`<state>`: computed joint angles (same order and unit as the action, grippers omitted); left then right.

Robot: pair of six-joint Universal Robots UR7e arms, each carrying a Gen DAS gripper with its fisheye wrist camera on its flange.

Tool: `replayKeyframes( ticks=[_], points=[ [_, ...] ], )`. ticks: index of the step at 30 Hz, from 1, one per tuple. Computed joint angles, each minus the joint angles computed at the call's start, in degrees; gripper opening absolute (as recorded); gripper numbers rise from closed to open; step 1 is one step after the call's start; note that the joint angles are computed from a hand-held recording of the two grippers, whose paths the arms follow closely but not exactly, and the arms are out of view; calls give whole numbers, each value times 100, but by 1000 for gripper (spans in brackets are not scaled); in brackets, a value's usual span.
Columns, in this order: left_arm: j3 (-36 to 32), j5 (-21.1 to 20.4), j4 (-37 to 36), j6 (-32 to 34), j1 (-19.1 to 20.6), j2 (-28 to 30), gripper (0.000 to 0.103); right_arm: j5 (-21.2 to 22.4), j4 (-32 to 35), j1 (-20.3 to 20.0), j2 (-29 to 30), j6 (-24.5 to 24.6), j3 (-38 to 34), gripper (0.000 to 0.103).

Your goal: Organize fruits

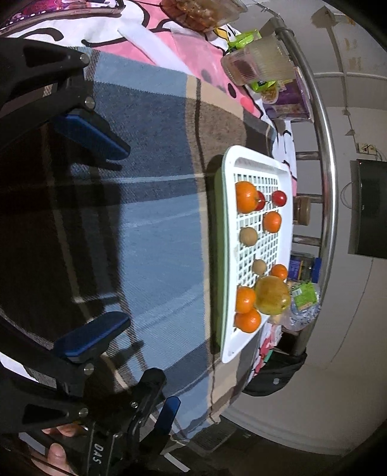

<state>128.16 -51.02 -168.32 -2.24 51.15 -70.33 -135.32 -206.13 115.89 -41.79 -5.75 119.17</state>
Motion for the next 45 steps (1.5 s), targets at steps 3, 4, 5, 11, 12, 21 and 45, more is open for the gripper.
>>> replayKeyframes(
  ticks=[3,4,5,11,12,21,45],
  points=[
    [-25,-5,127,-28,15,33,103,-86,174,-49,-8,200,4,103],
    [-35,-15,190,-46,19,41,103,-88,221,-58,-18,252,11,103],
    [-63,-23,240,-50,27,63,103,-104,254,-67,-20,299,19,103],
    [-133,24,435,-99,83,179,103,-274,472,-86,8,489,5,103],
    [-128,48,405,-78,79,192,103,-321,574,-96,6,559,-2,103],
    [-151,258,393,42,48,289,103,-507,1033,-153,-20,866,-28,103],
    [-192,461,513,71,7,374,103,-937,1505,-61,94,873,-182,103]
  ],
)
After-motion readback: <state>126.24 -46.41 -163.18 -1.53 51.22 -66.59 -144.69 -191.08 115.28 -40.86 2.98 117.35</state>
